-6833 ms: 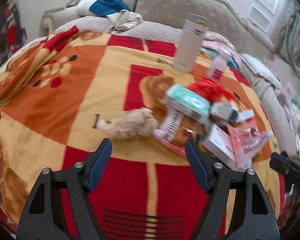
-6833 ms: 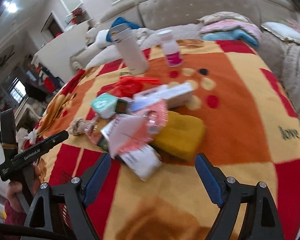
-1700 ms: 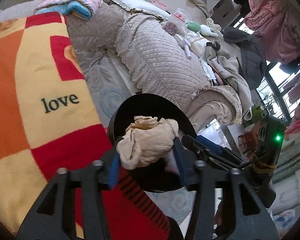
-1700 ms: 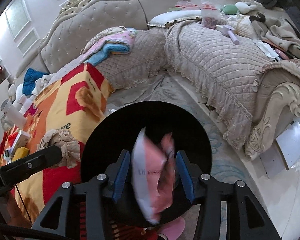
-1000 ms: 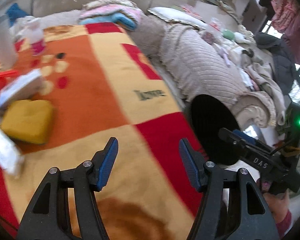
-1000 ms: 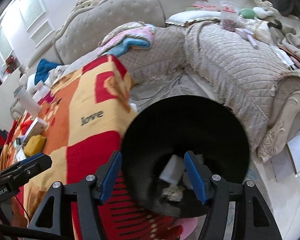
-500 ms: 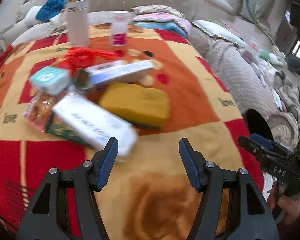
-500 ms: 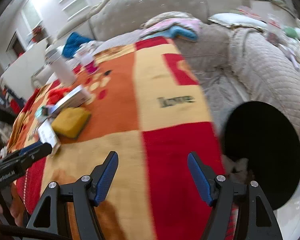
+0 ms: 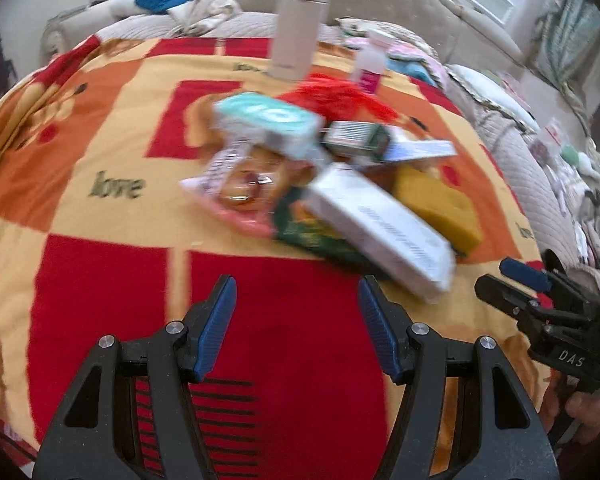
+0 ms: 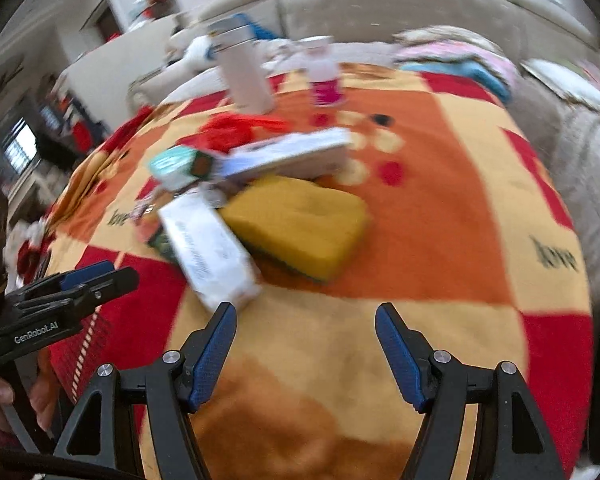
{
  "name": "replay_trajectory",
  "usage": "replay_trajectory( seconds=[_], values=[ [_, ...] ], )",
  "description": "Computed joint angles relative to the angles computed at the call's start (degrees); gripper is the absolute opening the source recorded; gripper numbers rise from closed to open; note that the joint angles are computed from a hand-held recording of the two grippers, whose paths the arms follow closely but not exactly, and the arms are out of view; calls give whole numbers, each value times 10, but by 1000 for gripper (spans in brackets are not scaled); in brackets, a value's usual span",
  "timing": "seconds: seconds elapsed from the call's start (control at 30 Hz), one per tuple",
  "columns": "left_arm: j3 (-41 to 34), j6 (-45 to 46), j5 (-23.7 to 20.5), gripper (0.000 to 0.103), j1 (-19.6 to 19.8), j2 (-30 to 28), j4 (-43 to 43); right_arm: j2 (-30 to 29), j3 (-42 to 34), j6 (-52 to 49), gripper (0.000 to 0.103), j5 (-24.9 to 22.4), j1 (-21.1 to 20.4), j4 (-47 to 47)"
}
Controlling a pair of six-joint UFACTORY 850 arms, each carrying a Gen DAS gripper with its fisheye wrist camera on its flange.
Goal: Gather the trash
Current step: 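Move both tools back over the items on the bed, then grasp the white Lexapro medicine box with the right tool and lift it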
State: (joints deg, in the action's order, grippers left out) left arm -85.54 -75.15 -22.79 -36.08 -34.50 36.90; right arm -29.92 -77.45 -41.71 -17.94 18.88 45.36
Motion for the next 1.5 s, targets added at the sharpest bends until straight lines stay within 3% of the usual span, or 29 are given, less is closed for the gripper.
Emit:
replay_trajectory(
  seconds=[0.2,0.3,0.4,0.53,0.73,0.87,0.93,0.97,1.1,1.23,1.33,1.5],
  values=[
    [65,-62,2,62,24,36,41,-54,-77,44,70,-12,27,-85],
    [88,-74,13,62,37,48,34,-73,-103,89,81,-16,34,-148],
    [107,-86,26,62,45,57,33,-70,-105,145,81,-14,42,-227],
    [115,-94,34,62,47,59,35,-54,-90,72,81,-8,41,-162],
    [114,-94,44,62,44,60,37,-80,-122,80,81,-25,48,-188],
    [119,-99,52,62,46,62,38,-92,-134,115,81,-13,61,-253],
    [121,-102,60,62,49,63,37,-96,-138,136,75,-11,65,-283],
    [122,-106,64,62,50,64,39,-98,-141,158,62,-12,66,-306],
    [125,-123,82,62,56,65,50,-91,-134,140,53,-20,64,-283],
    [132,-156,95,62,59,69,83,-50,-85,104,52,-9,61,-227],
    [137,-183,98,62,62,71,117,-18,-41,142,51,-5,55,-239],
    [141,-214,106,62,67,68,164,2,1,325,51,-33,39,-375]
  ],
)
